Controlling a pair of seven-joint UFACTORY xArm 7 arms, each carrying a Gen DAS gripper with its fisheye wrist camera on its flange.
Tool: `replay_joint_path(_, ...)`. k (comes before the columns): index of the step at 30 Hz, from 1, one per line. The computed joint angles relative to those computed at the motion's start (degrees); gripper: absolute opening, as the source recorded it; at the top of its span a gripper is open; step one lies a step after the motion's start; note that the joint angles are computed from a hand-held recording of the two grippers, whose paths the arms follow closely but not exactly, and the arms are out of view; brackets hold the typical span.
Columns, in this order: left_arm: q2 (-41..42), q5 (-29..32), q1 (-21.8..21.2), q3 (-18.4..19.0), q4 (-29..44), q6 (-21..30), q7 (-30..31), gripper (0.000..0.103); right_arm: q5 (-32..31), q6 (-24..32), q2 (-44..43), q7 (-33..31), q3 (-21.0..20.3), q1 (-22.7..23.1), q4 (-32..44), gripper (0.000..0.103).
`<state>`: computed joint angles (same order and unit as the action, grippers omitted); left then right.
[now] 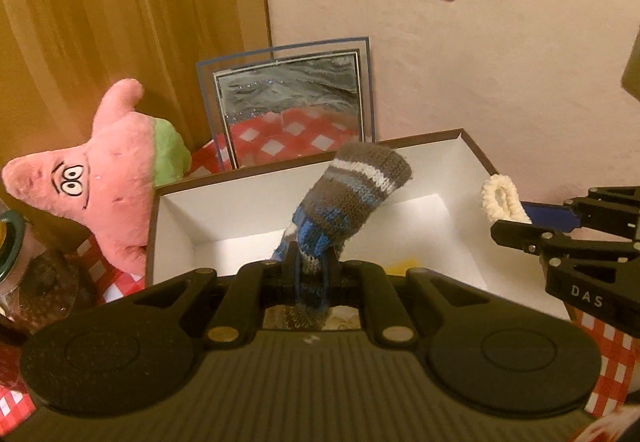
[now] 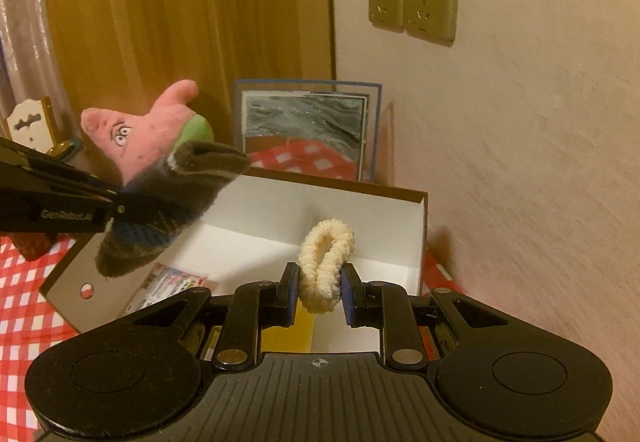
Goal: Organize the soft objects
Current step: 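Carry the sock and the hair tie with both grippers over the brown box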
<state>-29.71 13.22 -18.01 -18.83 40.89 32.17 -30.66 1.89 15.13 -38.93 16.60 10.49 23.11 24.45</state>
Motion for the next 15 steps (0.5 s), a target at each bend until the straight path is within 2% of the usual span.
replay_joint_path(15,6.28,6.37,2.93,-0.65,1.65,-4.82,-3.85,0.018,0.22,-3.42,5.35,-1.33,-1.36,-0.68,1.37,0.022)
